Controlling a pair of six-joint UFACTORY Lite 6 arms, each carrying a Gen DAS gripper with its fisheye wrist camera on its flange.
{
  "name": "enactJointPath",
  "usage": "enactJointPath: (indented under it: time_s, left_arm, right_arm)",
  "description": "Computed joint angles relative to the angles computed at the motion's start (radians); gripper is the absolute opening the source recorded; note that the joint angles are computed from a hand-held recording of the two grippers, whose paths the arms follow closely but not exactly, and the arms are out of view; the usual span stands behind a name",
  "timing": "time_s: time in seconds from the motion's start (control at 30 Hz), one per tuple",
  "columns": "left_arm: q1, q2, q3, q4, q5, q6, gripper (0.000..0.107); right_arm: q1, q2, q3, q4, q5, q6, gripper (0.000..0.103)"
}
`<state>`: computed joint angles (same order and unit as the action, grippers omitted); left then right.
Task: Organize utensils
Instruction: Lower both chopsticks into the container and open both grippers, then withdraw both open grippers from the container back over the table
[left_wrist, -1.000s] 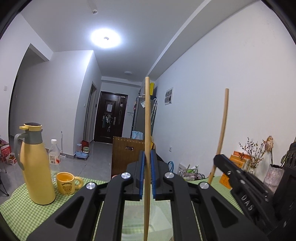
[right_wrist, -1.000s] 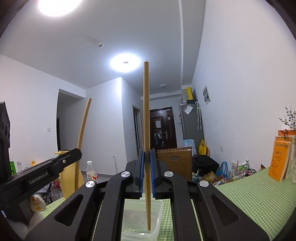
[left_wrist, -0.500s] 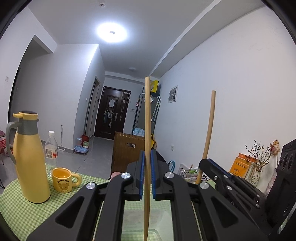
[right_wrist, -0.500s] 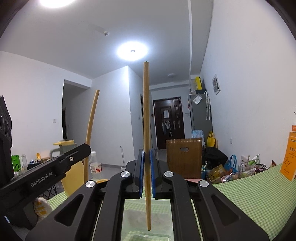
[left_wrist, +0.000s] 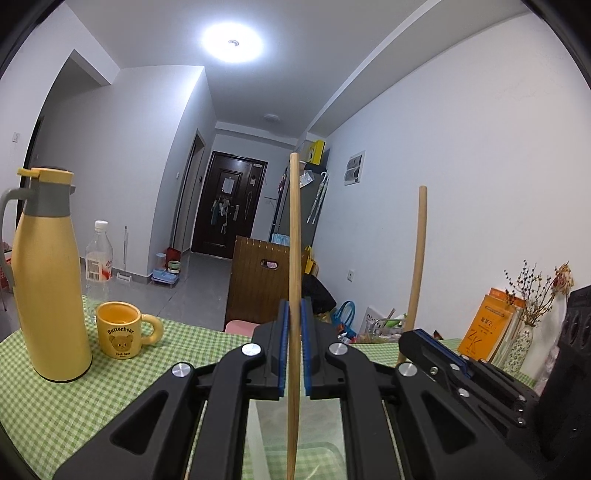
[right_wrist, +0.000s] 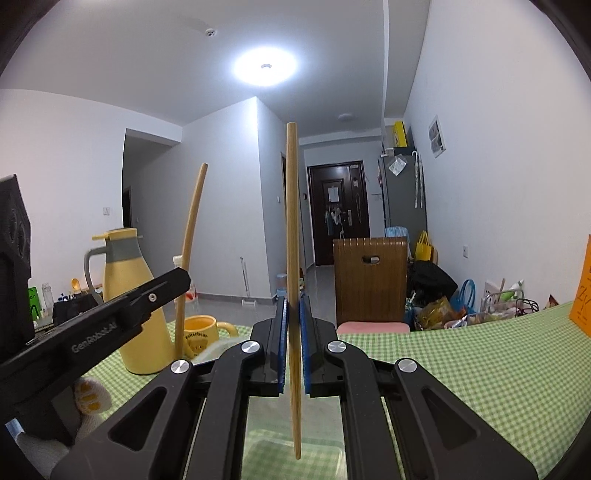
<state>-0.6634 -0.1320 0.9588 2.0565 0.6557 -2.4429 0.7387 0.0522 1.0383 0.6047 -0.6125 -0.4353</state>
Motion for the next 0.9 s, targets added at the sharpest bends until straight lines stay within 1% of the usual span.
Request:
enactJointPath:
  time_s: [0.07, 0.13, 0.2, 0.27, 0.33, 0.37, 0.4, 0.43, 0.47, 0.5, 0.53, 0.57, 0.6, 0.63, 0.67, 0.7, 0.77, 0.87, 0.9]
  left_arm:
    - [0.013, 0.019, -0.009, 0.038, -0.001, -0.033, 0.004]
    - [0.027, 0.038, -0.017, 0.069, -0.012, -0.056, 0.004]
    - [0.037, 0.061, -0.014, 0.079, -0.023, -0.048, 0.004]
    - [0.038, 0.066, -0.012, 0.071, -0.025, -0.04, 0.004]
    - [0.044, 0.058, -0.008, 0.055, -0.052, -0.023, 0.005]
    - [0.045, 0.051, -0.011, 0.055, -0.063, -0.021, 0.009]
    - [0.042, 0.04, -0.017, 0.053, -0.069, -0.017, 0.026]
    - [0.035, 0.032, -0.02, 0.032, -0.058, 0.002, 0.05]
    - [0.024, 0.026, -0.017, -0.007, -0.043, 0.036, 0.06]
    - [0.019, 0.012, -0.019, -0.026, -0.038, 0.052, 0.066]
    - [0.021, -0.006, -0.024, -0.03, -0.045, 0.052, 0.068]
    - [0.021, -0.023, -0.019, -0.068, -0.049, 0.085, 0.072]
    - [0.02, -0.034, -0.01, -0.119, -0.043, 0.128, 0.082]
    - [0.021, -0.047, -0.001, -0.172, -0.032, 0.166, 0.094]
    - [0.016, -0.054, 0.01, -0.22, -0.019, 0.202, 0.097]
    - [0.008, -0.063, 0.027, -0.291, -0.006, 0.258, 0.096]
    - [0.022, -0.06, 0.062, -0.404, -0.015, 0.361, 0.096]
    - [0.059, -0.054, 0.098, -0.536, -0.077, 0.478, 0.096]
    - [0.064, -0.057, 0.098, -0.549, -0.093, 0.489, 0.096]
  right_arm:
    - [0.001, 0.007, -0.003, 0.006, 0.004, -0.015, 0.007]
    - [-0.005, 0.021, 0.012, 0.022, 0.037, -0.041, 0.007]
    - [-0.01, 0.026, 0.031, 0.065, 0.08, -0.087, 0.007]
    - [-0.028, 0.029, 0.056, 0.111, 0.148, -0.125, 0.007]
    - [-0.04, 0.031, 0.079, 0.152, 0.199, -0.158, 0.007]
    - [-0.043, 0.027, 0.082, 0.174, 0.209, -0.177, 0.007]
    - [-0.046, 0.021, 0.087, 0.213, 0.221, -0.211, 0.009]
    - [-0.053, 0.016, 0.097, 0.261, 0.243, -0.254, 0.024]
    - [-0.062, 0.007, 0.097, 0.287, 0.26, -0.27, 0.04]
    - [-0.07, -0.003, 0.095, 0.336, 0.271, -0.305, 0.071]
    - [-0.075, -0.013, 0.094, 0.385, 0.271, -0.346, 0.076]
    - [-0.083, -0.021, 0.098, 0.446, 0.276, -0.396, 0.076]
    - [-0.096, -0.03, 0.107, 0.537, 0.291, -0.469, 0.082]
    - [-0.108, -0.039, 0.11, 0.585, 0.304, -0.506, 0.09]
    - [-0.113, -0.047, 0.11, 0.617, 0.307, -0.533, 0.092]
    - [-0.117, -0.059, 0.111, 0.689, 0.301, -0.602, 0.094]
    - [-0.117, -0.082, 0.101, 0.736, 0.281, -0.652, 0.095]
    - [-0.121, -0.104, 0.096, 0.782, 0.286, -0.701, 0.095]
    - [-0.121, -0.111, 0.096, 0.801, 0.284, -0.722, 0.095]
